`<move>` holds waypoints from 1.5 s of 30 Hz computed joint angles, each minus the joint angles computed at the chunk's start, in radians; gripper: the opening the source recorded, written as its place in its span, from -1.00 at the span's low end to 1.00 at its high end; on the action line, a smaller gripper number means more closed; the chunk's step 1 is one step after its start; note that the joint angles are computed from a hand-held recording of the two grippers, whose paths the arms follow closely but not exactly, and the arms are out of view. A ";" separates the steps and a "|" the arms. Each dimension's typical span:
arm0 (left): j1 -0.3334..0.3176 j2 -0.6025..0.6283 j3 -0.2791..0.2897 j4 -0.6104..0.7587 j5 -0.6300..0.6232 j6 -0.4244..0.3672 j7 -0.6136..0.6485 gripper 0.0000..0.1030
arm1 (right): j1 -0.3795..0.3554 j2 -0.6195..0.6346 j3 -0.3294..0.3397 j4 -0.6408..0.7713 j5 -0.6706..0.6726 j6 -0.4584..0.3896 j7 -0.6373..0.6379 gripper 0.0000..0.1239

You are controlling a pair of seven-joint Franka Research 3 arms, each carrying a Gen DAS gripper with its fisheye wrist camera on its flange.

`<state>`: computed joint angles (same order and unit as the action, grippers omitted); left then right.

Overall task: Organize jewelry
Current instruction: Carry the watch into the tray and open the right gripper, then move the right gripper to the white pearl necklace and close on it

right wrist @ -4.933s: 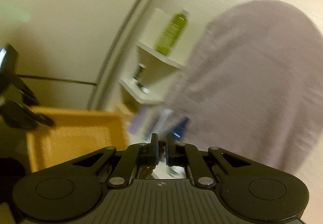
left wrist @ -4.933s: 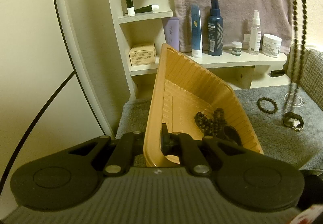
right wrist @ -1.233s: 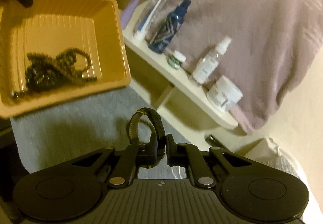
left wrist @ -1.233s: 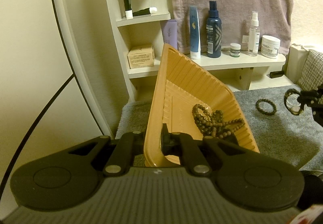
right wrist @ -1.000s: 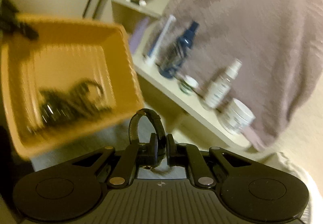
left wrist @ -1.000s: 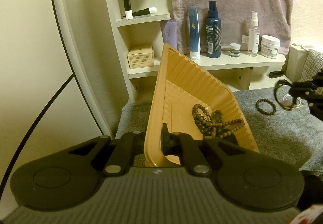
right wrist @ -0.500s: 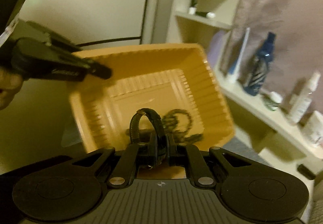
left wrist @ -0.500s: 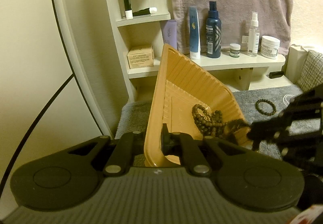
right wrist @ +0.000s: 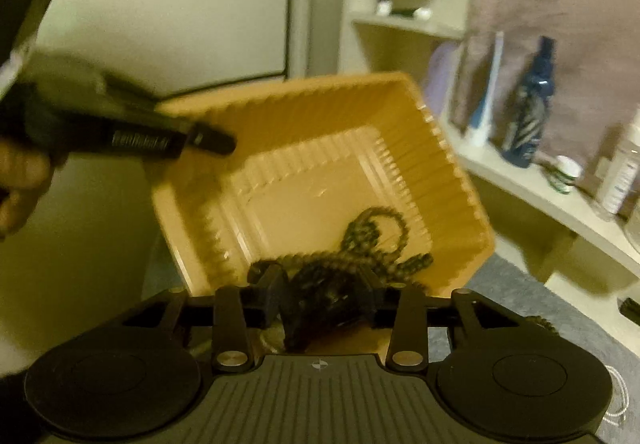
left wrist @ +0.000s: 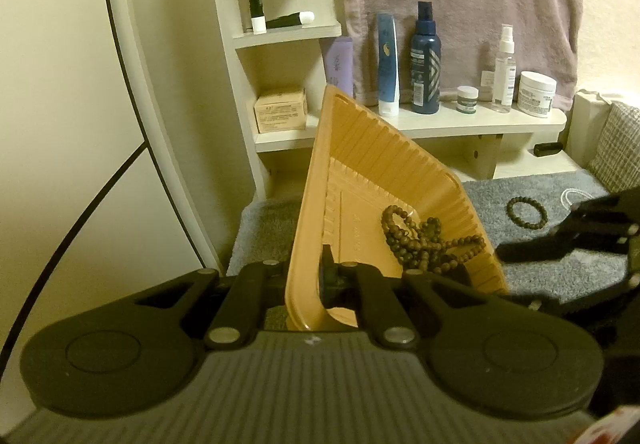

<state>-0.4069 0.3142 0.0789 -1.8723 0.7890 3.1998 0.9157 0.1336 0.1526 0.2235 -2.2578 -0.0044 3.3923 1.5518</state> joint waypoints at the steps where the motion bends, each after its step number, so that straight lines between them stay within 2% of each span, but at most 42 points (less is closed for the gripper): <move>1: 0.003 0.001 -0.003 0.000 -0.002 0.000 0.002 -0.88 | 0.040 -0.009 -0.030 -0.010 0.080 0.016 -0.054 -0.35; 2: 0.003 0.002 -0.003 0.001 -0.003 0.001 0.004 -0.88 | 0.115 -0.018 -0.090 -0.022 0.188 0.039 -0.126 -0.35; 3: -0.002 0.002 0.003 0.002 -0.001 0.002 0.001 -0.88 | 0.183 -0.024 -0.157 -0.030 0.236 0.052 -0.144 -0.35; 6: -0.011 0.005 0.014 0.004 0.003 0.005 -0.005 -0.88 | 0.285 -0.040 -0.229 -0.053 0.497 0.096 -0.285 -0.35; 8: -0.008 0.005 0.011 0.003 -0.001 0.006 -0.001 -0.88 | 0.320 -0.045 -0.248 -0.063 0.668 0.118 -0.375 -0.34; 13: -0.019 0.005 0.023 0.001 0.003 0.010 -0.007 -0.88 | 0.340 -0.053 -0.248 -0.077 1.028 0.152 -0.564 -0.34; 20: -0.031 0.004 0.036 0.005 0.017 0.003 -0.020 -0.88 | 0.259 -0.060 -0.193 -0.118 1.147 0.186 -0.604 -0.34; 25: -0.027 0.003 0.030 0.009 0.033 -0.006 -0.031 -0.88 | 0.225 -0.046 -0.179 -0.115 1.164 0.209 -0.599 -0.35; 39: -0.007 0.002 0.010 0.015 0.073 -0.014 -0.065 -0.88 | 0.155 0.000 -0.213 -0.065 1.262 0.243 -0.724 -0.35; 45: -0.006 0.004 0.011 0.018 0.089 -0.015 -0.081 -0.88 | 0.113 0.037 -0.236 -0.005 1.343 0.213 -0.852 -0.57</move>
<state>-0.4132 0.3181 0.0900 -1.8546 0.8778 3.1852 0.8345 0.2466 0.1892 -0.0125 -2.2630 1.3384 3.6048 0.6996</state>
